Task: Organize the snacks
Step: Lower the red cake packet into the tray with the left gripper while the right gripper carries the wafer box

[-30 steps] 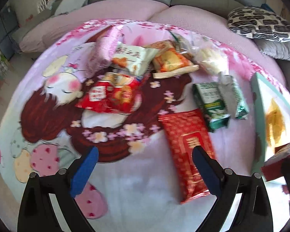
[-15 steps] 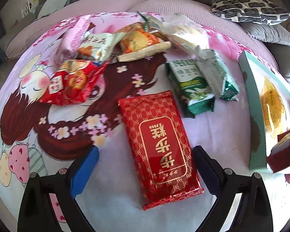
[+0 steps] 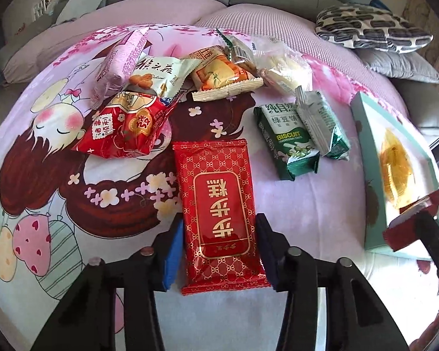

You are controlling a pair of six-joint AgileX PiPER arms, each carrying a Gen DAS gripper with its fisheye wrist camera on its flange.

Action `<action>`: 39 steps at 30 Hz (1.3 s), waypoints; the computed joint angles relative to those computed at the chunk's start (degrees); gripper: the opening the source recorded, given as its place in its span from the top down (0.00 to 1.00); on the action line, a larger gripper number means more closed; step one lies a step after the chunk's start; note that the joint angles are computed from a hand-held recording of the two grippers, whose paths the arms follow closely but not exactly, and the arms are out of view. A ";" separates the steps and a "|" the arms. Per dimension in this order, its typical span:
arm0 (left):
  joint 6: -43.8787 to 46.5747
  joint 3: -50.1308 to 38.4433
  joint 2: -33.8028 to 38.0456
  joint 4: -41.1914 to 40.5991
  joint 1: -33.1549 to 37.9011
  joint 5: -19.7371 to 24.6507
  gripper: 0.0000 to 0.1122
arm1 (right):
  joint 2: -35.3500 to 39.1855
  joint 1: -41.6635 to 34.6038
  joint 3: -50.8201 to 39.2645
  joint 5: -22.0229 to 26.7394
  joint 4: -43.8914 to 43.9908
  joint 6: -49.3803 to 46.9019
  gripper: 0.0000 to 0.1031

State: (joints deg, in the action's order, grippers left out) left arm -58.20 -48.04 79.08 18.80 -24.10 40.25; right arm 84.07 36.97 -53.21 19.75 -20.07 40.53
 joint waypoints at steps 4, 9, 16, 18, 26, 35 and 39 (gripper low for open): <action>4.12 1.97 -2.98 -4.48 2.14 -2.71 0.58 | -0.01 -0.05 0.02 0.02 -0.41 0.61 0.38; 2.67 1.68 -7.78 -3.52 0.93 -0.64 0.58 | -0.58 -0.37 0.41 -0.25 -1.06 1.65 0.38; 6.93 -3.07 -7.36 -3.89 -0.02 -1.60 0.58 | -1.92 -3.52 1.56 -0.15 -1.26 2.05 0.38; 8.59 -4.82 -6.01 -4.96 -1.32 -1.88 0.58 | -2.93 -5.56 2.33 0.25 -1.89 2.91 0.38; 13.66 -17.82 5.37 -5.95 -8.81 -3.08 0.58 | -7.54 -15.17 5.55 3.21 -7.02 9.55 0.38; 21.48 -33.63 17.50 -9.28 -15.01 -1.48 0.58 | -8.03 -21.29 5.51 9.33 -17.84 18.22 0.38; 23.07 -37.32 22.93 -11.62 -15.41 -2.07 0.58 | -7.05 -24.35 5.75 7.78 -17.16 16.67 0.38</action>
